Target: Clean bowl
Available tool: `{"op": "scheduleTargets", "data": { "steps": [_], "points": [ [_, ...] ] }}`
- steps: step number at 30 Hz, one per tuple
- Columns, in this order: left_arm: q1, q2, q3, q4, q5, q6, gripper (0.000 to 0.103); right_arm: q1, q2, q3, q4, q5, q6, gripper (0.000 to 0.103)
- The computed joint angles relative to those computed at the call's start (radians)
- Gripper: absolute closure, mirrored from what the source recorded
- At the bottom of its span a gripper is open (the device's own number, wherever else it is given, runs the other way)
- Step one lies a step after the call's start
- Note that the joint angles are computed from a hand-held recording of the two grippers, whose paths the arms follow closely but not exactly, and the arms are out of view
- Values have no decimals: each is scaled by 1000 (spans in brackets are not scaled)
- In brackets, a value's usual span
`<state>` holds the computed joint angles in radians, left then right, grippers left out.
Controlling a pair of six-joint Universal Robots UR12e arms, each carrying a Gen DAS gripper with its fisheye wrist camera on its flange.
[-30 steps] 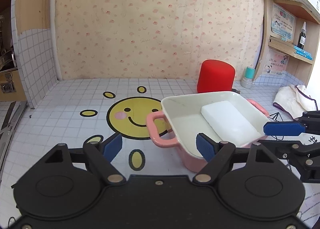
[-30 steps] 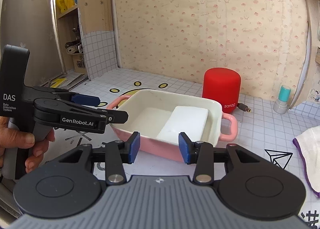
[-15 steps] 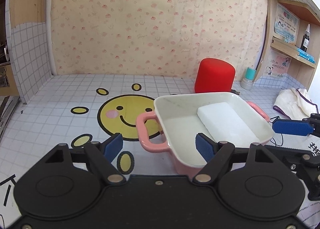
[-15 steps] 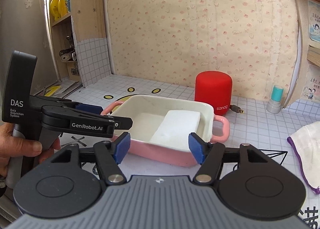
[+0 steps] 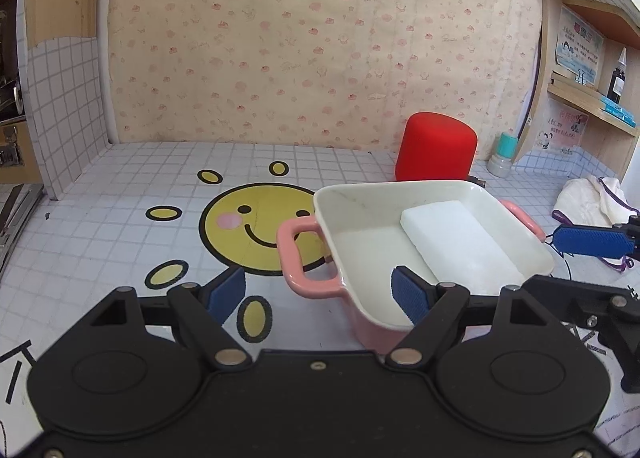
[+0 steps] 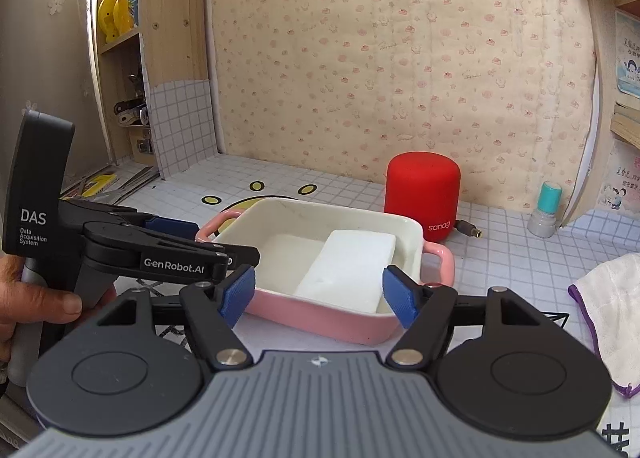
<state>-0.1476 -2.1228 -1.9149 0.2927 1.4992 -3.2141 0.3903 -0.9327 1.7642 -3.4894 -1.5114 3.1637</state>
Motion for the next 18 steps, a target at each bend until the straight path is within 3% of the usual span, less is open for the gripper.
{"op": "scheduleTargets", "data": {
  "steps": [4,10,18],
  "points": [
    [9,1,-1,-5,-22,-30,21,1,3,0,-8,-12,6,28],
    [-14,-4,-3,43,76,17,21,-4,4,1,-8,-3,37,28],
    [-21,-2,-4,71,117,19,21,-1,4,-1,-17,-7,73,28]
  ]
}}
